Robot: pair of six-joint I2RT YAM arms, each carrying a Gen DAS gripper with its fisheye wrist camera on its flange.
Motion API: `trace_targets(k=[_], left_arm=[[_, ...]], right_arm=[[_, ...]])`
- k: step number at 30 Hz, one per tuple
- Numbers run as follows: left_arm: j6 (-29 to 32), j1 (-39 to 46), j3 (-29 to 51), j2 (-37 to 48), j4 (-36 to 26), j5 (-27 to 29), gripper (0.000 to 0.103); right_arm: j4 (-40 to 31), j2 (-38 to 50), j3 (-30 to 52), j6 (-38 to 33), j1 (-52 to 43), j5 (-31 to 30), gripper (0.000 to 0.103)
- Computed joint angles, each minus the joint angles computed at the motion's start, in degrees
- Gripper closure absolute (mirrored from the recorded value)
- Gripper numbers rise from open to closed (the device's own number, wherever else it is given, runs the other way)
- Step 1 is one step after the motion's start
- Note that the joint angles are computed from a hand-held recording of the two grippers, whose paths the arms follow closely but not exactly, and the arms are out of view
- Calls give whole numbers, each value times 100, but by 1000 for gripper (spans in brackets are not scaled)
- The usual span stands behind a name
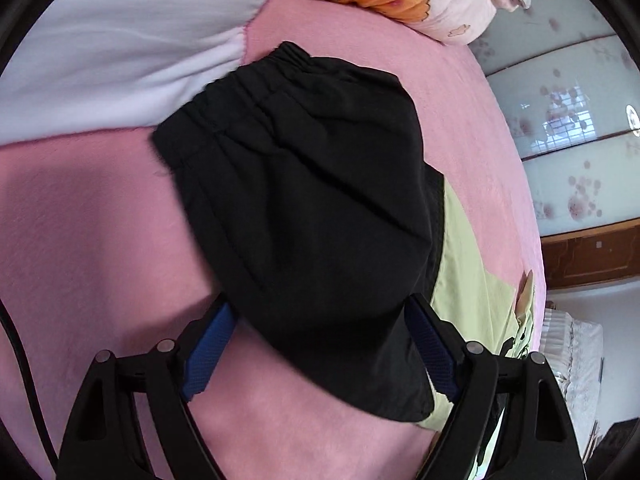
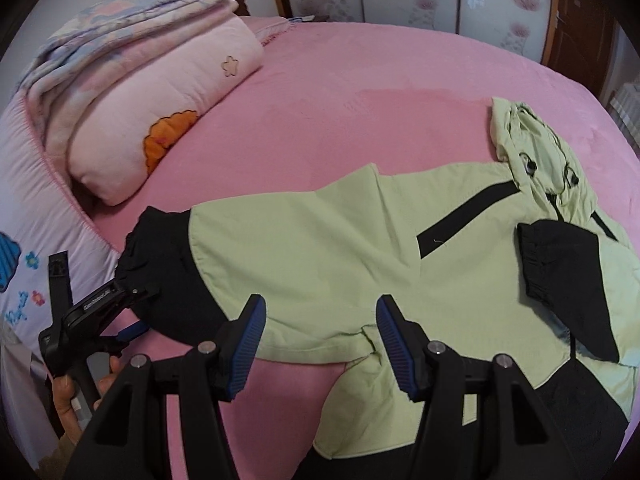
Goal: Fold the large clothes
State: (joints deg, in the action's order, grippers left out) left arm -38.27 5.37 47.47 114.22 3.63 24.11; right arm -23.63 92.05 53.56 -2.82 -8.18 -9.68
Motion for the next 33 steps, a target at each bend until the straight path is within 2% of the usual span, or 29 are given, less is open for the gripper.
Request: trace_targets(k=[4,5,6,7,8,10,12,15,17,20,24,28,29,30,31,32,33], left_arm=[[-148,-23,196,273,221,91,16],[-257,-44,224,305,326,65,31],[-283,-42,243,366,430,93,59],[-314,-29,271,426,513,230,75],[-467,-46,341,523,589,406,97],[-653,-208,340,409,578,133,97],[-505,-587,443,50,205,-463,98],[-355,-1162,453,-698,-103,-1038,98],[-279,-1662,611,-1159,-342,-1431,98],[-210,-2334,1220,-1427,-748,-1690,98],[-107,-3293,2154,-1220,-1067,-1835,98],[34,-4335,3705,-195,-1741,-2016,97],[42,-4480,4073,97,-1913,-1958,90],[42,-4715,4675,586,-2248,-1864,75],[14,-4935,5343,1100,-2702,-1847,66],[11,-5064,5729,1397,-2988,-1800,46],[40,-5238,6385,1908,-3447,-1751,40]], right_arm=[[42,260,48,98,-34,-57,46],[27,299,46,111,-52,-83,46],[15,311,32,115,-65,-97,46],[19,307,6,106,-78,-88,46],[-11,292,-13,86,-109,-105,46],[-75,232,-51,40,-189,-164,46],[-178,120,-84,-35,-294,-179,46],[-345,-48,-97,-177,-584,-252,46],[-470,-118,-51,-257,-819,-300,46],[-682,-250,43,-458,-1321,-512,46],[-1051,-374,276,-885,-2187,-823,45],[-1389,-214,677,-1462,-3276,-1123,45],[-1464,-128,795,-1642,-3580,-1181,45],[-1501,-23,900,-1826,-3876,-1210,45],[-1525,61,972,-1964,-4086,-1215,45],[-1560,207,1098,-2121,-4359,-1206,45],[-1613,339,1214,-2246,-4591,-1207,45]])
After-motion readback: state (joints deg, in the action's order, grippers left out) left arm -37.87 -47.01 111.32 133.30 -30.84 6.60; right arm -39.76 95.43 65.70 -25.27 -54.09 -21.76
